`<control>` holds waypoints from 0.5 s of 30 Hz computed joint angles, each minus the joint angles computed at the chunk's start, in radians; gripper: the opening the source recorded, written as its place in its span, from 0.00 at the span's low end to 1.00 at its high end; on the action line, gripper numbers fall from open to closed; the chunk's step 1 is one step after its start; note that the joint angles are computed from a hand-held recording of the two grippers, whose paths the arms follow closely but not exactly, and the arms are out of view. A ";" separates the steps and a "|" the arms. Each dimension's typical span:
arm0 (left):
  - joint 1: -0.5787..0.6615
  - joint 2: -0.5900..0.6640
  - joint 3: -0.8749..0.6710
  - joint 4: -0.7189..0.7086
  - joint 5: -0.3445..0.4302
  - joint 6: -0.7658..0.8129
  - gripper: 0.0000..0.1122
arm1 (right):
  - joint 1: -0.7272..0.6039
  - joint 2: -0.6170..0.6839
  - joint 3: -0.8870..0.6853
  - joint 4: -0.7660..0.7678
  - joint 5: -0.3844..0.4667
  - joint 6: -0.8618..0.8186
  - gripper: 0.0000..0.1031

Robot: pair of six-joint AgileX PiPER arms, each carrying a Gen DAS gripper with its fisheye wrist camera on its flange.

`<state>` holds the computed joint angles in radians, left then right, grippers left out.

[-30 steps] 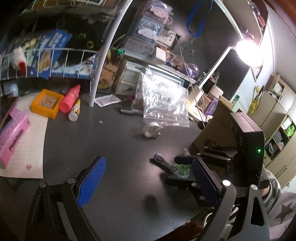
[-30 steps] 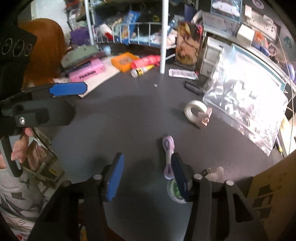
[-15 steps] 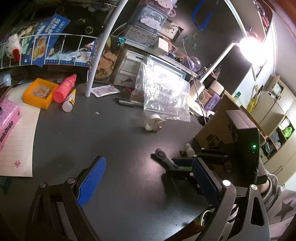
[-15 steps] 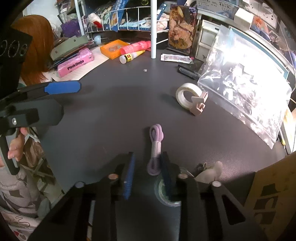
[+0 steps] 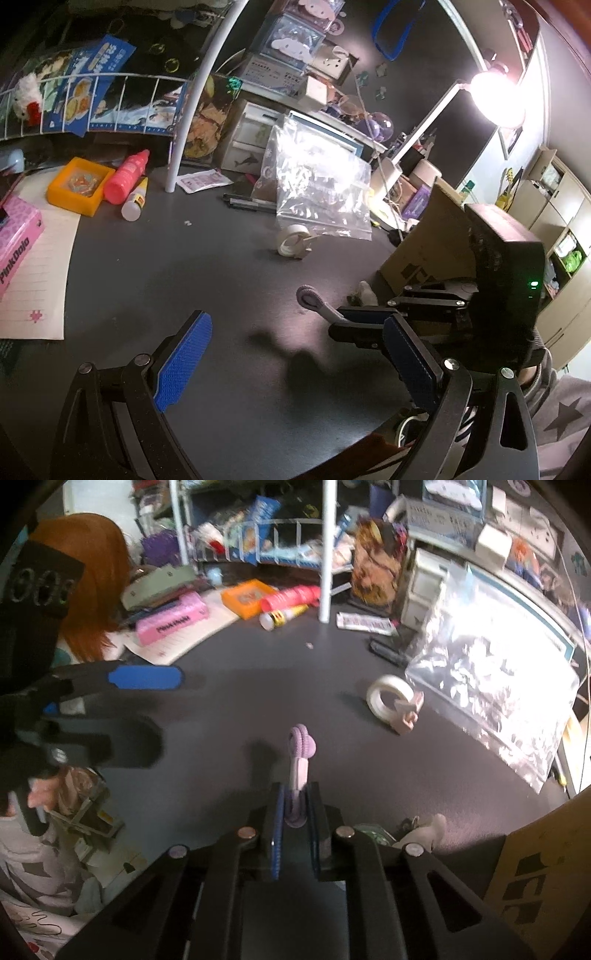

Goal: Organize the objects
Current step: 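Grasp the purple cord with the right gripper and lift it, then carry the purple cord over the cardboard box and lower it inside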

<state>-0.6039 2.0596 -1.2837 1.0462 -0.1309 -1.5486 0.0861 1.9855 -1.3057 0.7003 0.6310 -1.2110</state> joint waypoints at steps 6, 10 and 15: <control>-0.015 -0.045 0.038 -0.199 -0.055 0.201 0.77 | -0.003 -0.124 0.096 0.104 0.018 -0.135 0.09; -0.027 -0.070 0.051 -0.240 -0.088 0.238 0.64 | -0.011 -0.211 0.160 0.154 0.026 -0.214 0.09; -0.057 -0.096 0.045 -0.347 -0.078 0.344 0.50 | -0.046 -0.307 0.216 0.216 0.056 -0.302 0.09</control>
